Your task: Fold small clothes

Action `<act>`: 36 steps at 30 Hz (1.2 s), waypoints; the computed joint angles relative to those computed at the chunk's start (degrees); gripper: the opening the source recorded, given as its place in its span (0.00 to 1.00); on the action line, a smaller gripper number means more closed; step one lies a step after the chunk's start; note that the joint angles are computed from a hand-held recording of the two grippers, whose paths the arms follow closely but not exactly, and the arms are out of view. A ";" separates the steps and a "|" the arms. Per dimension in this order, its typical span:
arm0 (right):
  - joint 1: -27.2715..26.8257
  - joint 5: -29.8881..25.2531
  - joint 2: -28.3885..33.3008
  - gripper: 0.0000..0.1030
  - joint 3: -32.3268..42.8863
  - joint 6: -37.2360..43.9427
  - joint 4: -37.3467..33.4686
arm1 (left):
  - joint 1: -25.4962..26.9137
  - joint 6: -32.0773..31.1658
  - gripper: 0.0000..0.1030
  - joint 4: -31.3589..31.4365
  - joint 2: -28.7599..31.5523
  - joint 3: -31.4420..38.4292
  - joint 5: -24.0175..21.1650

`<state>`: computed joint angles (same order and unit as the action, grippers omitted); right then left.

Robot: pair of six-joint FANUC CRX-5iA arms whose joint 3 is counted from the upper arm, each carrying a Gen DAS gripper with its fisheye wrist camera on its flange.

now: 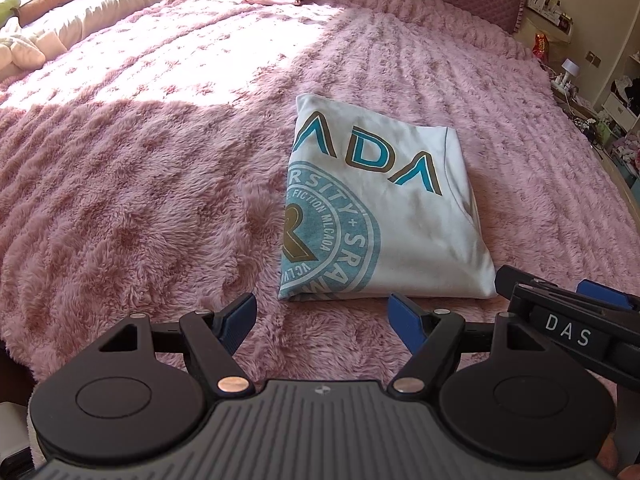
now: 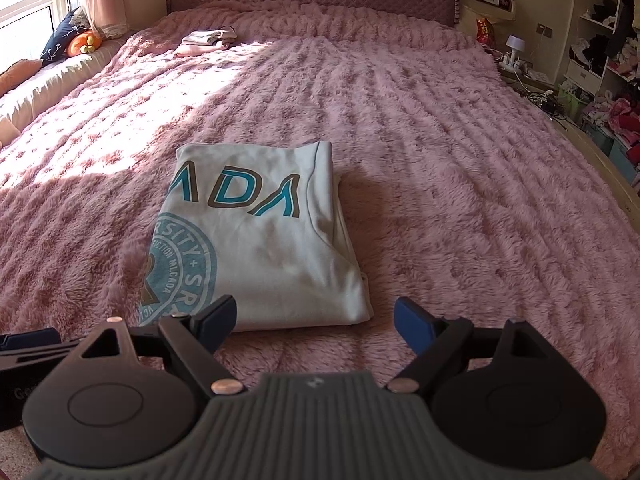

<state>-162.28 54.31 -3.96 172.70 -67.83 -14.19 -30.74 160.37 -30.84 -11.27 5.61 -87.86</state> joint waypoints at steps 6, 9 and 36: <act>0.00 0.46 -0.42 0.79 -0.48 -0.59 0.56 | 0.45 -0.49 0.85 0.54 0.49 0.10 0.08; 0.17 0.42 -0.52 0.79 -0.60 -1.02 1.15 | 0.13 -0.87 0.85 0.08 0.95 0.51 -0.51; 0.84 1.11 -1.09 0.79 -1.81 -2.59 3.28 | 1.70 -3.12 0.85 1.20 1.55 1.14 -1.38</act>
<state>-161.44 55.42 -5.05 170.89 -70.42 -10.91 -29.04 157.25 -29.65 -9.72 6.75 -89.24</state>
